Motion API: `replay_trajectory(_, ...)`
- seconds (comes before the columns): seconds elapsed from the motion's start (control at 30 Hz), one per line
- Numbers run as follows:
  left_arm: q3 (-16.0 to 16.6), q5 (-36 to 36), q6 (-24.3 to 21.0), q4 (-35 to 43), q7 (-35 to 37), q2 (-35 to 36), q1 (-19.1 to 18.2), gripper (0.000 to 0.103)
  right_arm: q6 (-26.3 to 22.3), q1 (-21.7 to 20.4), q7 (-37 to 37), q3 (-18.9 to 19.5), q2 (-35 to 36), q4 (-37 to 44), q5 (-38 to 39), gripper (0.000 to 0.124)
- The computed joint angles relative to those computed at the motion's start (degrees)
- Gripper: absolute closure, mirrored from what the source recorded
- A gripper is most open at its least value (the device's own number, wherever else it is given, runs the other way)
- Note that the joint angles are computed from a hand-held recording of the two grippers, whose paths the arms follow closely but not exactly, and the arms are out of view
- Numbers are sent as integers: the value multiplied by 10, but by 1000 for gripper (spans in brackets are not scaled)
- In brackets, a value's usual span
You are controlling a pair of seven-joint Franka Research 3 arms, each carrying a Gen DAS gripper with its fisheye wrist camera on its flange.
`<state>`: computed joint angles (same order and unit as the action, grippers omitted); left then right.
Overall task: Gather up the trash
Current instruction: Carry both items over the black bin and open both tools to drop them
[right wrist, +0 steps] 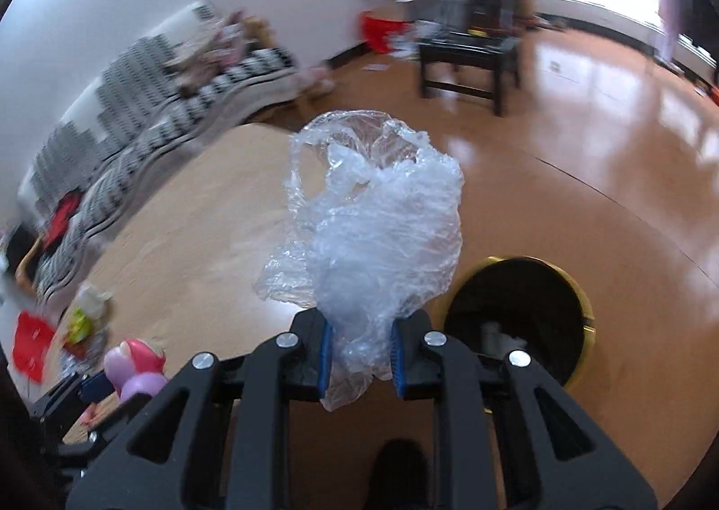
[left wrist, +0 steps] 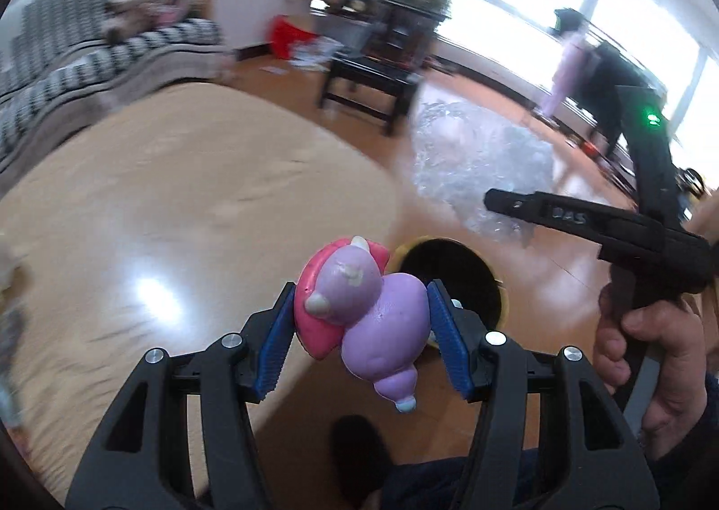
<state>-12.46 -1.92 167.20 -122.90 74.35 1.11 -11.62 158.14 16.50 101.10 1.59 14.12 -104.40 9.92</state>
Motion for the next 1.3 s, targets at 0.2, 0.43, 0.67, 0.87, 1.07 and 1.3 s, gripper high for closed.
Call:
replay_trajectory(0.2,-48,-10,-25,135,51,149,-14,46,-40,-51,15,-25,17,-22,29,103)
replay_trajectory(0.43,-52,38,-95,302,39,307,-40,46,-70,-95,10,-25,70,-4,74,103)
replay_trajectory(0.67,-44,53,-166,424,14,403,-56,45,-87,-104,2,-23,102,29,93,103)
replay_trajectory(0.87,-42,54,-194,483,11,446,-62,44,-96,-107,-6,-19,108,37,101,103)
replay_trajectory(1.07,-41,53,-196,508,8,463,-68,29,-89,-100,-2,-24,106,36,96,62)
replay_trajectory(1.3,-35,62,-172,468,-4,434,-65,16,-72,-95,3,-23,94,29,90,55)
